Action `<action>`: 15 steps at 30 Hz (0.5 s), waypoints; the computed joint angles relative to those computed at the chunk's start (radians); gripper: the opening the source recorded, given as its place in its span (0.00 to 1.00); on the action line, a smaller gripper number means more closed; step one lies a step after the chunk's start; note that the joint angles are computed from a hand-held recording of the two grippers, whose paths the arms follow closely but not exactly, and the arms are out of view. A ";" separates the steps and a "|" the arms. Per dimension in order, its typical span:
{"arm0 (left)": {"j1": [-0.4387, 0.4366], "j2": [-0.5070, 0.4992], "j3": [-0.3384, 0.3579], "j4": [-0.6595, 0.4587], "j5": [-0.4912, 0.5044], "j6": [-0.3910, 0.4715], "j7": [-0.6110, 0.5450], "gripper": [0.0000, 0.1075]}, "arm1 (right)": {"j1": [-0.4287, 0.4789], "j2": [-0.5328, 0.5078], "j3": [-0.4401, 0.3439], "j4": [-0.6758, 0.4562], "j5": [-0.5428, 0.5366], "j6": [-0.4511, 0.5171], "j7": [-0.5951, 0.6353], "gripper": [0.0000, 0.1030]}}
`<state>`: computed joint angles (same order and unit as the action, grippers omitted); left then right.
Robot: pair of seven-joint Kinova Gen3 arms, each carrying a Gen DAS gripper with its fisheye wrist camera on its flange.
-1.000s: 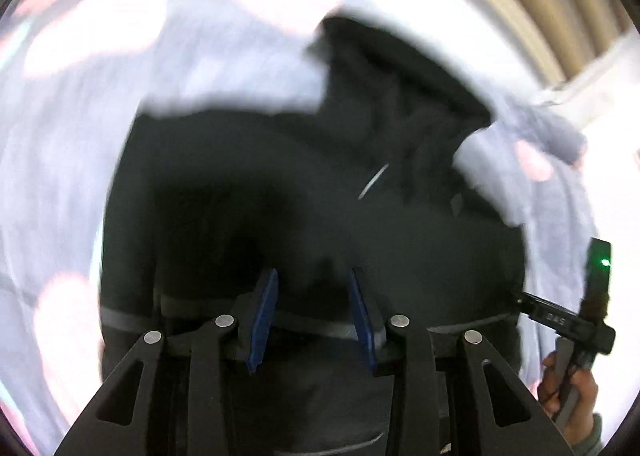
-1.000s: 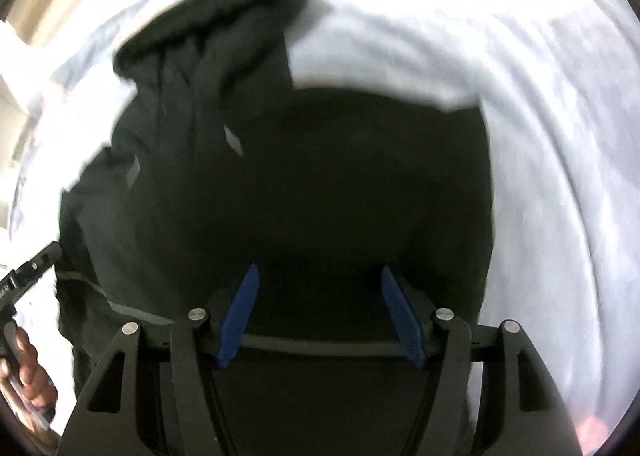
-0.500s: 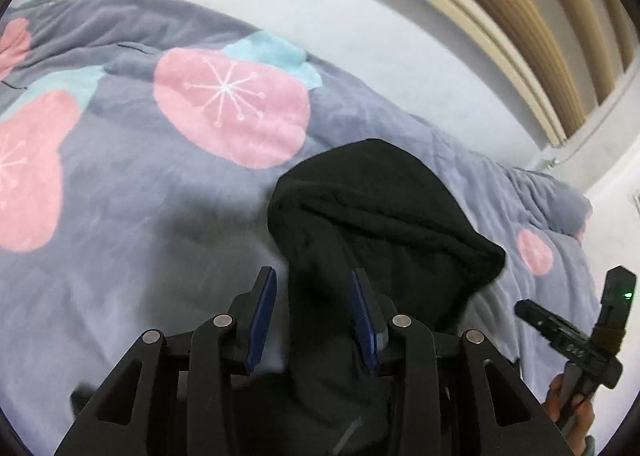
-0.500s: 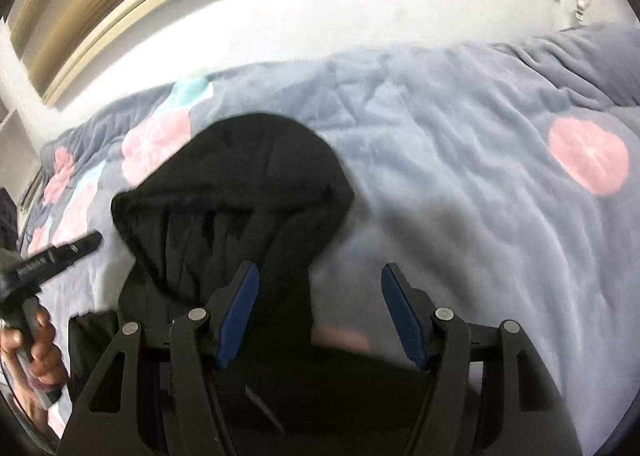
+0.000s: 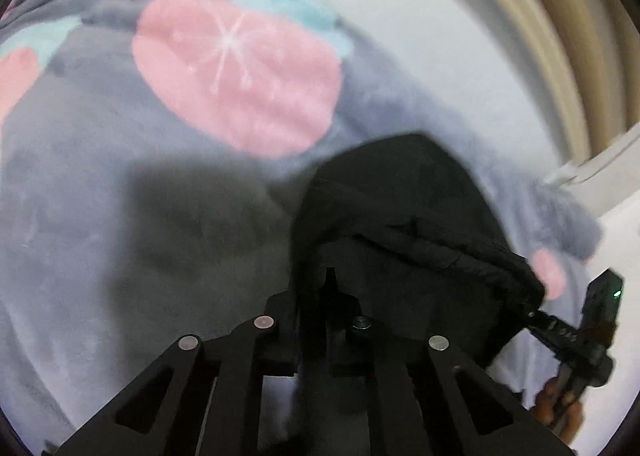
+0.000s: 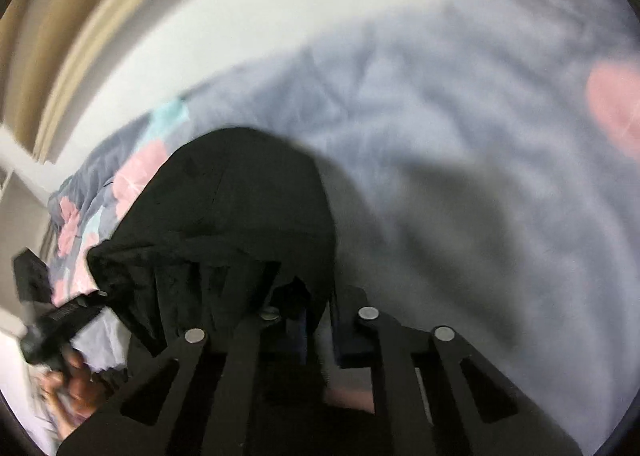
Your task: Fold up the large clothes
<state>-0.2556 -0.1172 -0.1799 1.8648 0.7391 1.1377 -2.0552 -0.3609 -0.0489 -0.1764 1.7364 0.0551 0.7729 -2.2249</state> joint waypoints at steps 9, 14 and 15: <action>-0.024 0.110 -0.142 0.031 0.041 0.158 -0.086 0.09 | -0.050 0.020 -0.075 0.044 0.137 0.054 -0.016 0.09; -0.169 0.154 -0.014 0.087 0.092 0.135 -0.183 0.12 | -0.034 0.108 -0.012 0.053 -0.015 0.045 0.111 0.10; -0.172 0.137 -0.008 0.087 0.083 0.131 -0.184 0.13 | -0.040 0.098 0.000 0.053 -0.026 0.048 0.123 0.12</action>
